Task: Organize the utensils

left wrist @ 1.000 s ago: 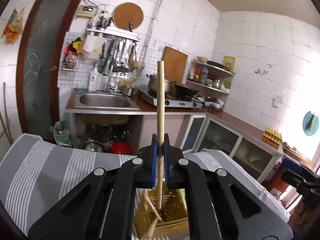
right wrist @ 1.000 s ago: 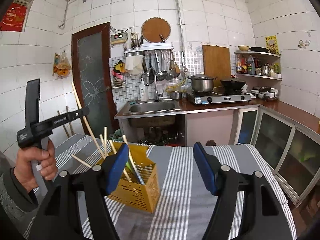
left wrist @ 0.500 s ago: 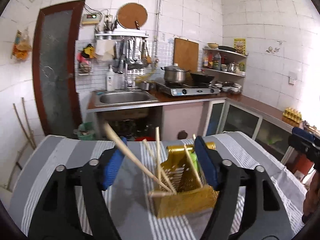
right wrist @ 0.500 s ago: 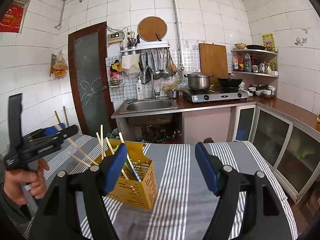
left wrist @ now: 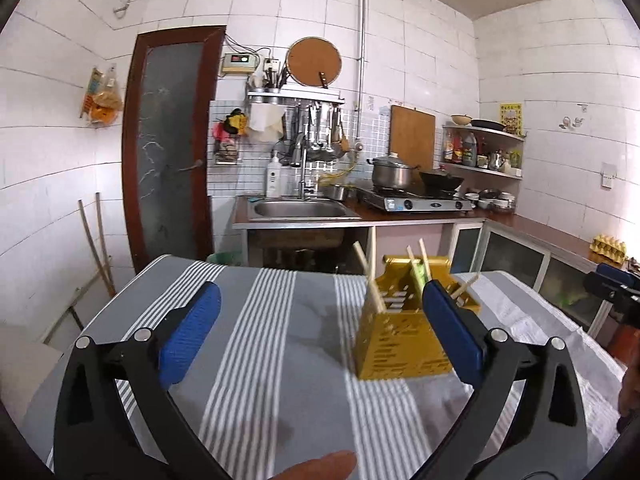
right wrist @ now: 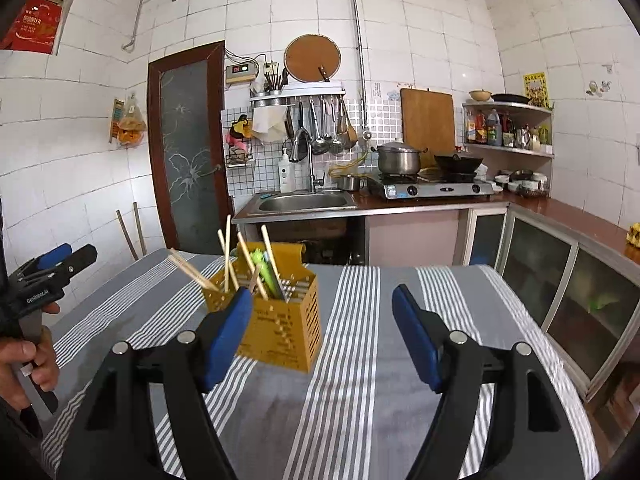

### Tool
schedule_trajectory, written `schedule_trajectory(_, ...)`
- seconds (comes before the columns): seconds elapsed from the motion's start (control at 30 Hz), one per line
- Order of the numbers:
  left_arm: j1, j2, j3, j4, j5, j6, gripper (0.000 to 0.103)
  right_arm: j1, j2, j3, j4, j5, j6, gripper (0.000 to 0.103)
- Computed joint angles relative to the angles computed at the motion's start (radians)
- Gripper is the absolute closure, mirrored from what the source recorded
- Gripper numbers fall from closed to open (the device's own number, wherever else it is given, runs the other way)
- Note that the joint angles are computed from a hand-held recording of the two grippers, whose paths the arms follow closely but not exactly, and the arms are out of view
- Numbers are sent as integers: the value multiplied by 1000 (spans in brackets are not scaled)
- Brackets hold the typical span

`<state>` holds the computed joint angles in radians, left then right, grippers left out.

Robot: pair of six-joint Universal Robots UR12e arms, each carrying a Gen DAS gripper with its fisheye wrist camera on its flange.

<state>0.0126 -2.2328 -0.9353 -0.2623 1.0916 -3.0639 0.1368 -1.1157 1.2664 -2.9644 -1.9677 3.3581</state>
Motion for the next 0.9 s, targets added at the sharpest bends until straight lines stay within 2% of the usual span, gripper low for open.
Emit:
schedule_trajectory(0.13, 6, 34, -86, 36, 15, 14, 5, 14, -15, 55, -33, -2, 19, 32)
schedule_trajectory(0.2, 7, 57, -145, 79, 22, 36, 5, 32, -11, 79, -69, -41, 5, 27)
schedule_trajectory(0.3, 11, 88, -240, 178, 42, 39, 5, 62, -1, 110, -129, -115, -49, 25)
schedule_trajectory(0.37, 13, 101, -298, 275, 56, 45, 5, 78, 4, 130, -174, -142, -81, 25)
schedule_trajectory(0.53, 12, 117, -364, 392, 69, 73, 5, 98, 17, 168, -290, -178, -141, 23)
schedule_trajectory(0.9, 7, 111, -397, 426, 75, 67, 5, 82, 17, 207, -292, -186, -77, 22)
